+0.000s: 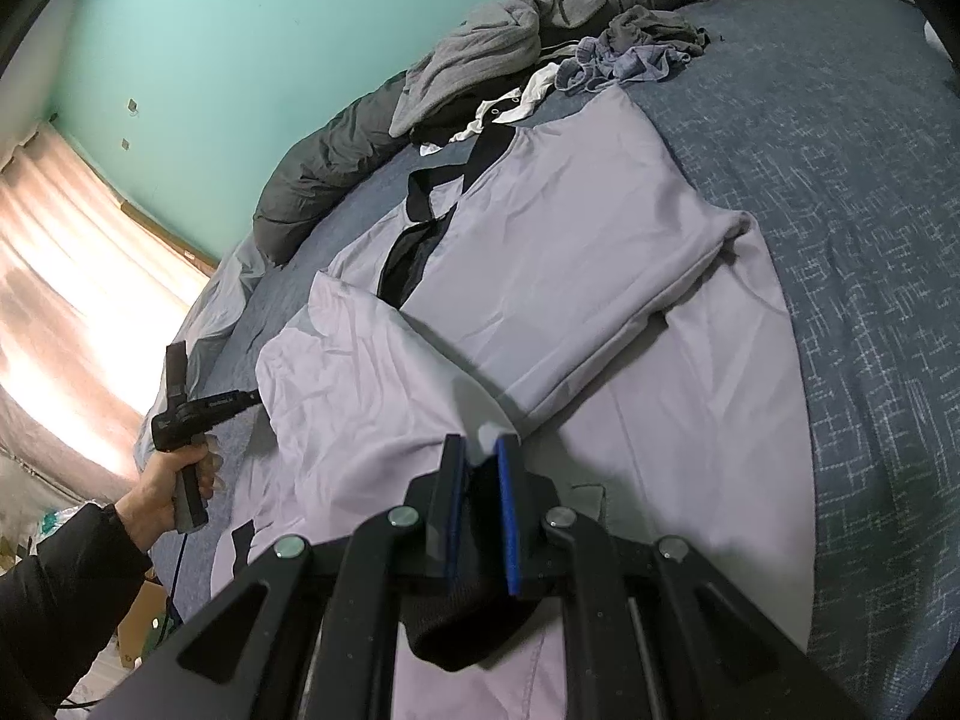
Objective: Fold clothes
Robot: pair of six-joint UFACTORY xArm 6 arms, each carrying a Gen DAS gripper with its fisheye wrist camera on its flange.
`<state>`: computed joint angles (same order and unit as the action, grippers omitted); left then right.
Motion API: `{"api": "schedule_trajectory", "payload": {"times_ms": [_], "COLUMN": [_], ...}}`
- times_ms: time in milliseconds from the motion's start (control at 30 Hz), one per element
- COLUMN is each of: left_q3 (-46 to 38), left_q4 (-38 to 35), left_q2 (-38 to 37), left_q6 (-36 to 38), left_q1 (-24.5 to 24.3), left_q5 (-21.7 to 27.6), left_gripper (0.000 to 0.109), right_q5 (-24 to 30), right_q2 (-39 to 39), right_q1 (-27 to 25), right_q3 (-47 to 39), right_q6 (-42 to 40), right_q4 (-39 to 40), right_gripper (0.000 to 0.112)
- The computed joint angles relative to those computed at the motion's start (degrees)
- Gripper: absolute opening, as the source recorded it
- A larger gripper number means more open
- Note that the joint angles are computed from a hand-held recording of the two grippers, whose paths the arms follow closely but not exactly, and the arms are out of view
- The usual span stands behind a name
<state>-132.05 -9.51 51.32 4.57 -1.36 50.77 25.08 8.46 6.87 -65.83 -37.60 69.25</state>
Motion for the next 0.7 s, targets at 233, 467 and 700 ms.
{"api": "schedule_trajectory", "payload": {"times_ms": [233,467,700], "left_q3": [-5.1,9.42,17.33], "left_q4": [4.83,-6.64,-16.3], "left_q2": [3.92,-5.26,-9.99], "left_q6": [-2.17,2.46,8.16], "left_q1": [-0.58,1.99,3.35], "left_q5": [1.98,-1.56,0.07], "left_gripper": [0.004,0.008,0.008], "right_q5": [0.41,0.38,-0.23], "right_q2": [0.5,0.36,-0.06], "right_q1": [-0.19,-0.79,-0.3], "right_q3": [-0.39,-0.2,0.29], "right_q6": [-0.12,-0.87,-0.69], "right_q4": [-0.15,1.24,1.35], "right_gripper": [0.01,0.01,0.01]}}
